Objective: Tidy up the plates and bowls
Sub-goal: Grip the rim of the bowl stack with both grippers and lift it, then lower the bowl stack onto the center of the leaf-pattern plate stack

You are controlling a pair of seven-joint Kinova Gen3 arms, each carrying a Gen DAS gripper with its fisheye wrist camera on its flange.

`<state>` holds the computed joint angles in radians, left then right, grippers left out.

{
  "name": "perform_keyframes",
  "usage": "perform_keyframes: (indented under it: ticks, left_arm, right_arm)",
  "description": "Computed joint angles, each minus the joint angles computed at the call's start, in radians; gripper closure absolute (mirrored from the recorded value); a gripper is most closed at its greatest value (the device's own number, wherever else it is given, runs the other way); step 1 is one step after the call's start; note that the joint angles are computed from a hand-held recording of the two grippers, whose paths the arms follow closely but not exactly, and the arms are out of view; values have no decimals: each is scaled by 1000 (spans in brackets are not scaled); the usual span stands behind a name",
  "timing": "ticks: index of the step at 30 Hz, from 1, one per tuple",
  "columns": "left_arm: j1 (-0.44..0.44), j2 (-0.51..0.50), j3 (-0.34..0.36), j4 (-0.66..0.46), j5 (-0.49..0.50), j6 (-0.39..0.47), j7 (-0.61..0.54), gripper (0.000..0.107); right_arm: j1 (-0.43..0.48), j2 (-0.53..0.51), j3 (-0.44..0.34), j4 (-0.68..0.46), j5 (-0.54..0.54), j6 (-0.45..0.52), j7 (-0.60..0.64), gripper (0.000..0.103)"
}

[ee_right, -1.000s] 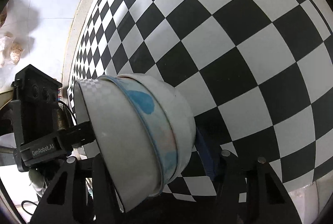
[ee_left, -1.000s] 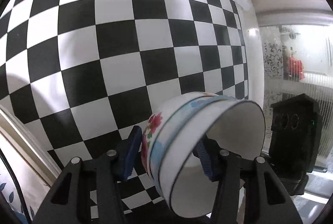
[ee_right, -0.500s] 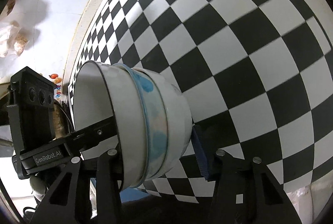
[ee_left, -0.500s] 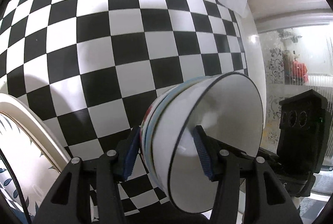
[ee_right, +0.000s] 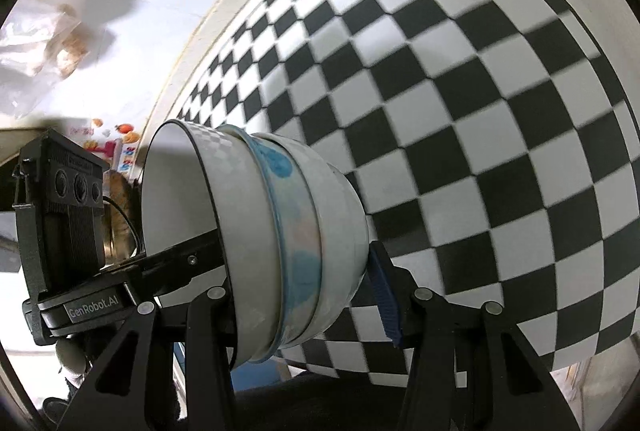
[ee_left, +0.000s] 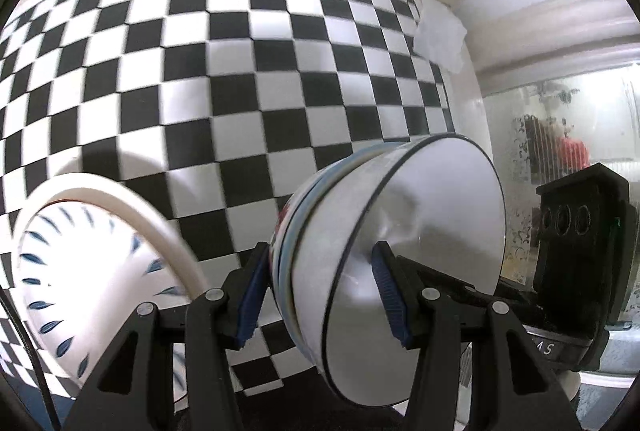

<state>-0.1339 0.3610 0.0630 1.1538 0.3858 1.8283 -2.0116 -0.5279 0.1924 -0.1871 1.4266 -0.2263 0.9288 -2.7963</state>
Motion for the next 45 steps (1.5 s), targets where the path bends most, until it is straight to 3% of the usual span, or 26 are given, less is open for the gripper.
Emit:
perform_keyframes:
  ticks: [13,15,27,35,45]
  left_arm:
    - [-181,-11,-64,-80,17,40,-18,59]
    - [-211,-8,-74,-84,13,38,-19,59]
    - [-326,18,-104,-51,-11,-22,-6,59]
    - [-339,38,-100,-20,-19,-51,-11,59]
    - [-330,41,-97,14,-38,-77,-25,58]
  right_arm:
    - [-71,218,-19,-366,-15,126,145,52]
    - [-79,229,-28,-369,-33,125,178,52]
    - [-144,468,-36,-659,-97,232,305,52]
    - [-162,541,-23,-748,-109,291,323,52]
    - [-167,550,-14,-734,-105,294,324,52]
